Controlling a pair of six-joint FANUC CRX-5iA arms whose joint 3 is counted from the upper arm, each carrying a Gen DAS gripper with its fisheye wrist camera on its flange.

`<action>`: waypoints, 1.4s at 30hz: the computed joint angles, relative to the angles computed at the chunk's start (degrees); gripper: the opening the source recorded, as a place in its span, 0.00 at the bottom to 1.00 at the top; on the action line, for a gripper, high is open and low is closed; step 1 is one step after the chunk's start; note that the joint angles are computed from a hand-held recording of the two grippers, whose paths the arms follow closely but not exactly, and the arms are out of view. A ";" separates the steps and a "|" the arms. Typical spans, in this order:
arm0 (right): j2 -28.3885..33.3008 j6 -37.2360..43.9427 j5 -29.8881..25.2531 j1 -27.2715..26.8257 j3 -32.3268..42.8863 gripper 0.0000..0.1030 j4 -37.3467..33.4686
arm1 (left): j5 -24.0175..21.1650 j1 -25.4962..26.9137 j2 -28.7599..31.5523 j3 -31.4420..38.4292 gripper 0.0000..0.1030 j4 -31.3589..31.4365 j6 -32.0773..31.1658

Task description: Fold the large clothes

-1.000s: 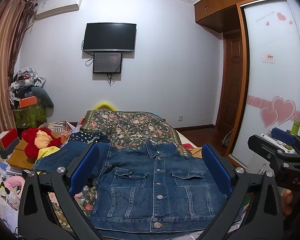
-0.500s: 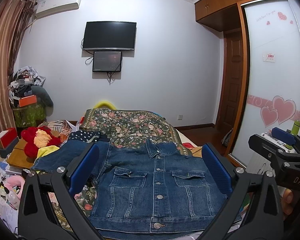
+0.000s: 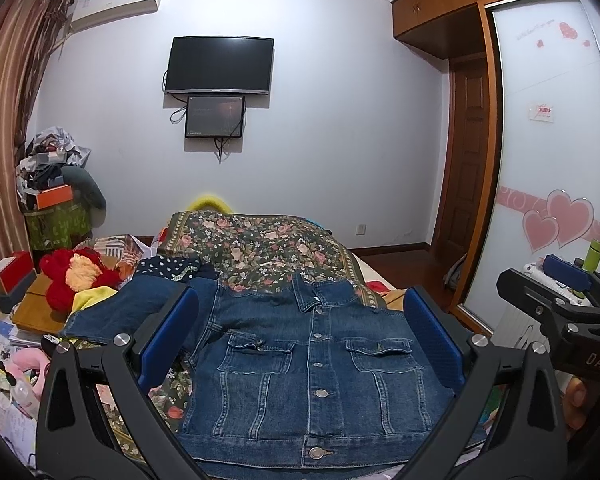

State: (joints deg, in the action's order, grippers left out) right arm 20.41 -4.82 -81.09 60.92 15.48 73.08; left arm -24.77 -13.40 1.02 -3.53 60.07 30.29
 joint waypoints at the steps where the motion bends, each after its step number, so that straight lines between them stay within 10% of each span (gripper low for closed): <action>1: -0.04 0.10 0.04 -0.06 0.03 1.00 -0.17 | -0.01 0.09 0.22 0.26 1.00 -0.25 0.28; 12: 1.14 3.29 0.88 -2.04 3.06 1.00 -4.10 | 0.06 1.67 4.85 6.15 1.00 -7.42 8.52; 24: 4.13 8.85 3.39 -6.80 8.79 1.00 -10.77 | -2.39 6.72 15.68 23.13 1.00 -32.00 34.48; 35: 9.33 15.73 5.20 -11.97 16.53 1.00 -19.16 | -18.82 11.06 31.57 47.75 1.00 -54.48 61.55; 42: 11.73 18.57 5.33 -14.53 20.90 1.00 -27.43 | -36.11 17.36 46.46 65.25 1.00 -43.73 63.02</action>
